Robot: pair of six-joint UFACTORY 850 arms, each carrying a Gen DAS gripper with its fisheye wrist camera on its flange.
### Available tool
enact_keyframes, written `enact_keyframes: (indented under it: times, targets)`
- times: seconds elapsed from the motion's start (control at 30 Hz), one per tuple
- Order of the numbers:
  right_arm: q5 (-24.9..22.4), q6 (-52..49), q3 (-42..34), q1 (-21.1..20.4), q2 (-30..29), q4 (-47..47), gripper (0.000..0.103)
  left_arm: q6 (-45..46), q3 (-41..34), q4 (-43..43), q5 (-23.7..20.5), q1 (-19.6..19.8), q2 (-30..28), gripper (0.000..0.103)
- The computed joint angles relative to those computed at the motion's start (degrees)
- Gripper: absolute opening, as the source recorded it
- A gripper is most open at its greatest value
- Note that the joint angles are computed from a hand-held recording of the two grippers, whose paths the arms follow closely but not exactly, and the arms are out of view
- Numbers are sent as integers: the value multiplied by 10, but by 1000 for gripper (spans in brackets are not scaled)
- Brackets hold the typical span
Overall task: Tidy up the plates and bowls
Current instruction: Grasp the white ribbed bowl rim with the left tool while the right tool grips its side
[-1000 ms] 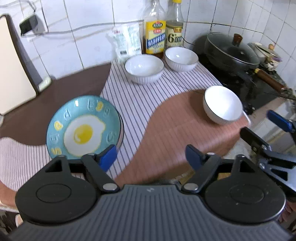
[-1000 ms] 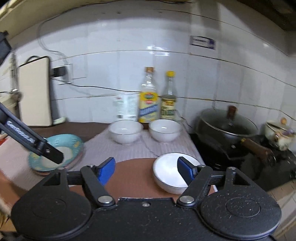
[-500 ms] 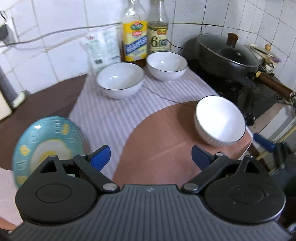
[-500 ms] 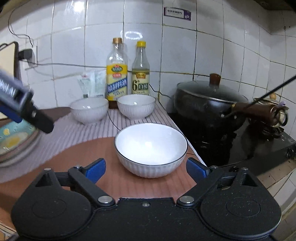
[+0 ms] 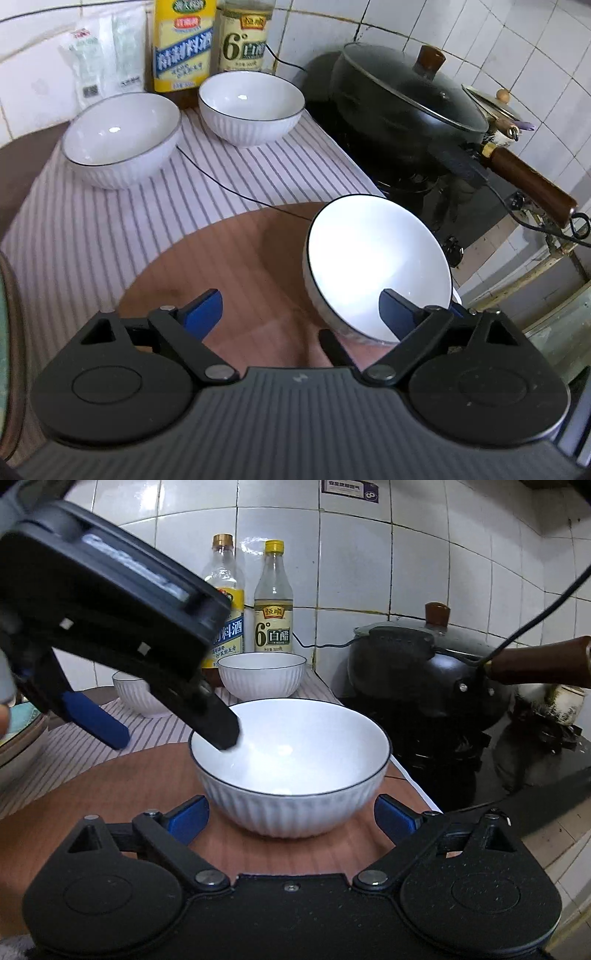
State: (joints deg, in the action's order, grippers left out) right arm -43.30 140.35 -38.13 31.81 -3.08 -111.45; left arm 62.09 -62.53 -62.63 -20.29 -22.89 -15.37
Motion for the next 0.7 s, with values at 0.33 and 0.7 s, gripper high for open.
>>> enact_keyframes:
  times: [0.33,0.7]
  targets:
    - [21,70,2,-25,-6,-67,101,-38,-27,33,-16,-7,-34,48]
    - [49,87,2,-33,3,-75,101,-49,-20,64,-14,-15,-24,25]
